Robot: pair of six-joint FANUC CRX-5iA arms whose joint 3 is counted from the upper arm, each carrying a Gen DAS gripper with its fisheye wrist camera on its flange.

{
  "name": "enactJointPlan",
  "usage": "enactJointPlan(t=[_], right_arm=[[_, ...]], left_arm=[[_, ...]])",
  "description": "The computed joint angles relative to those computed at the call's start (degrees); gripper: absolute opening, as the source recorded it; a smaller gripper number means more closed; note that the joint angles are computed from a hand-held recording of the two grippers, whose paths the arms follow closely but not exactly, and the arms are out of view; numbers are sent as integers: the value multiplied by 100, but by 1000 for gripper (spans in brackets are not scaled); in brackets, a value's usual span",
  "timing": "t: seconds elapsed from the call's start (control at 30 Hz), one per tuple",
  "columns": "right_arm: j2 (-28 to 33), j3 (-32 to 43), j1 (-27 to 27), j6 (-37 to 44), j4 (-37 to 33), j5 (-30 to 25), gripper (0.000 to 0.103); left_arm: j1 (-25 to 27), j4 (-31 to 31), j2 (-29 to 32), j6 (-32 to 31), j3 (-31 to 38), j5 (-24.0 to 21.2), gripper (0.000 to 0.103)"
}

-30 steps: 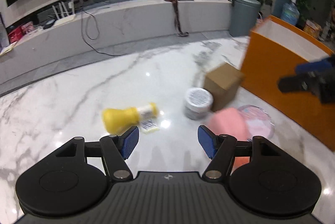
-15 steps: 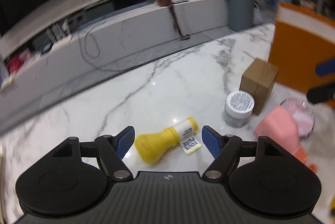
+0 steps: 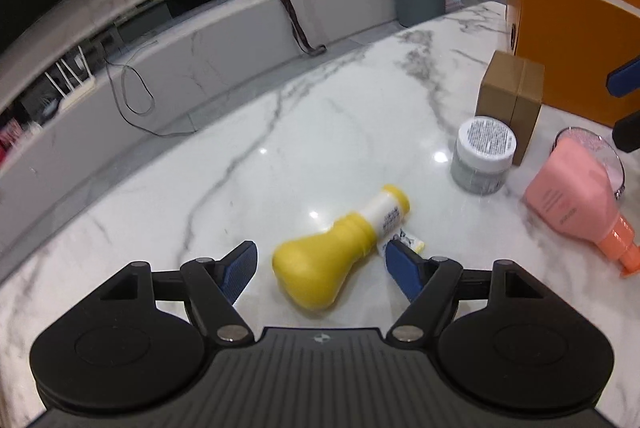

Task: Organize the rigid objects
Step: 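Grasp yellow bottle with left tool while right tool grasps pink pump bottle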

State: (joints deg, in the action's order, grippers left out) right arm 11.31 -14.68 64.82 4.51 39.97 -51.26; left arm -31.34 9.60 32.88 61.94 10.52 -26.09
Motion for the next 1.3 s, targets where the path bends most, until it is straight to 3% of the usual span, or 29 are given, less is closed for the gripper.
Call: enactJointPlan(t=[0.07, 0.17, 0.4, 0.53, 0.73, 0.83, 1.03, 1.23, 1.3], right_arm=[[7, 11, 12, 28, -15, 25, 58], [13, 33, 19, 103, -52, 37, 58], [89, 129, 34, 291, -185, 47, 58], [119, 183, 53, 419, -267, 47, 58], [160, 275, 50, 713, -557, 166, 58], [213, 347, 52, 911, -756, 238, 58], [338, 482, 36, 1219, -1070, 272, 55], [486, 536, 56, 1240, -927, 200, 52], [523, 536, 55, 1212, -833, 190, 52]], left_arm=[[53, 317, -3, -105, -116, 77, 90], [101, 890, 25, -518, -128, -228, 90], [11, 1081, -122, -1153, -223, -848, 90], [-112, 207, -216, -383, -99, -778, 90], [-128, 79, -178, -53, -111, -368, 89], [-118, 352, -142, -238, -213, -156, 82], [-85, 997, -121, -598, -369, -65, 49], [-119, 921, -163, -427, -363, -208, 44], [-143, 646, -189, -78, -298, -300, 43]])
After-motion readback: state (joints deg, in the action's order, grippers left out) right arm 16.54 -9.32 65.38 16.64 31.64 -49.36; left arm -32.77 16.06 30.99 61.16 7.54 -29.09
